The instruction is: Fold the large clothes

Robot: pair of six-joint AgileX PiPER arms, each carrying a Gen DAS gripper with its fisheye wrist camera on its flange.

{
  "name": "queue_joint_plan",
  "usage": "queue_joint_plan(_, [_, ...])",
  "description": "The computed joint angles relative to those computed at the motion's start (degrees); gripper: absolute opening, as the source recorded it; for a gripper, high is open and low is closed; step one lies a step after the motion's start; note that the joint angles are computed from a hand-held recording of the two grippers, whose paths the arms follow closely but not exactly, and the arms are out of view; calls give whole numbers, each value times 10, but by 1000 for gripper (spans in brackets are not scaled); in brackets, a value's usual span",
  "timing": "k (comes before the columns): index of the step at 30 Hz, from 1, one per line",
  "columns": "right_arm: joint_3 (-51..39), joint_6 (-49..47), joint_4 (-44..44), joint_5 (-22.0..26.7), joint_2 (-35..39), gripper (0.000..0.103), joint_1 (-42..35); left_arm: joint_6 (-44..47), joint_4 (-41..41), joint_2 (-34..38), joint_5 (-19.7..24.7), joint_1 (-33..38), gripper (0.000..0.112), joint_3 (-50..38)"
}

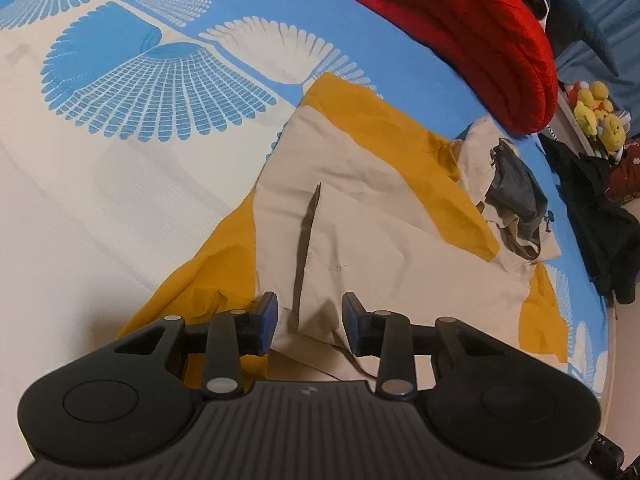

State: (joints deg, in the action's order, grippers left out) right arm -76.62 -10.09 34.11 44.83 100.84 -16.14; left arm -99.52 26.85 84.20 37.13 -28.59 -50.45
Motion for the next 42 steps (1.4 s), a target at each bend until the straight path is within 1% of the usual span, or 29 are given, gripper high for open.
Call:
queue_joint_plan(4, [-22,56,-19,19,30,28,-7,17,-6,18,4,0,39,-13])
queue_joint_plan(5, [-25,68,-23,25,37,28,-10,21,-9,21,4,0,35,-15])
queue_joint_plan(7, [-30,86,-26,35,48,28,-13,29,-13,25,1,2,22,-16])
queue_joint_plan(8, [-31,91,-26,36,51,28,-13,27,-8,26,1,0,9,-17])
queue_joint_plan(9, [-32,93,-26,36,53,28,-12,17,9,25,10,-7,0,-19])
queue_joint_plan(10, [-33,94,-26,36,54,27,-11,2,40,24,31,-21,0,-29])
queue_joint_plan(12, [-33,82,-14,30,54,10,-12,-27,107,19,69,-52,0,-47])
queue_joint_plan(13, [-27,67,3,25,50,4,-15,-49,137,14,79,-64,0,-49])
queue_joint_plan(14, [-23,66,6,20,44,4,-15,-70,163,10,90,-73,0,-50])
queue_joint_plan(16, [-16,81,-2,15,34,4,-12,-82,174,13,103,-77,0,-54])
queue_joint_plan(17, [-14,88,-7,15,31,5,-9,-75,158,16,101,-70,0,-53])
queue_joint_plan(18, [-12,94,-15,17,31,6,-7,-50,123,21,92,-56,0,-53])
queue_joint_plan(19, [-15,108,-32,23,35,9,-2,-23,88,27,84,-44,0,-53])
queue_joint_plan(20, [-18,130,-57,28,37,17,4,-15,69,32,83,-38,0,-51])
queue_joint_plan(22, [-14,162,-96,24,34,30,12,-45,90,29,105,-48,0,-54])
queue_joint_plan(25, [5,173,-126,-2,3,31,25,-45,146,26,139,-73,6,-76])
queue_joint_plan(26, [19,178,-141,-25,-16,31,32,-40,158,28,140,-79,8,-80])
queue_joint_plan(27, [38,179,-154,-54,-37,31,40,-30,160,31,131,-79,12,-82])
queue_joint_plan(29, [66,159,-158,-98,-69,31,49,-14,133,40,102,-71,12,-80])
queue_joint_plan(31, [83,100,-105,-131,-82,31,46,16,75,48,64,-47,13,-74])
queue_joint_plan(33, [80,17,-35,-139,-72,31,41,33,17,54,41,-28,17,-66])
queue_joint_plan(34, [69,-22,2,-127,-57,31,35,37,-6,51,26,-16,17,-56])
queue_joint_plan(35, [50,-53,35,-99,-36,35,27,32,-15,46,15,-11,18,-47])
queue_joint_plan(36, [23,-71,56,-55,-8,37,17,26,-15,41,11,-10,18,-41])
queue_joint_plan(37, [-16,-69,59,2,28,38,8,23,-8,40,19,-13,18,-45])
queue_joint_plan(38, [-51,-49,39,48,57,38,8,20,4,41,33,-20,19,-51])
queue_joint_plan(39, [-77,-22,-1,70,77,38,15,18,18,44,48,-28,21,-60])
queue_joint_plan(40, [-88,-5,-37,70,83,37,22,15,28,45,55,-33,22,-65])
queue_joint_plan(42, [-81,-3,-50,49,76,37,26,13,34,45,55,-36,26,-68])
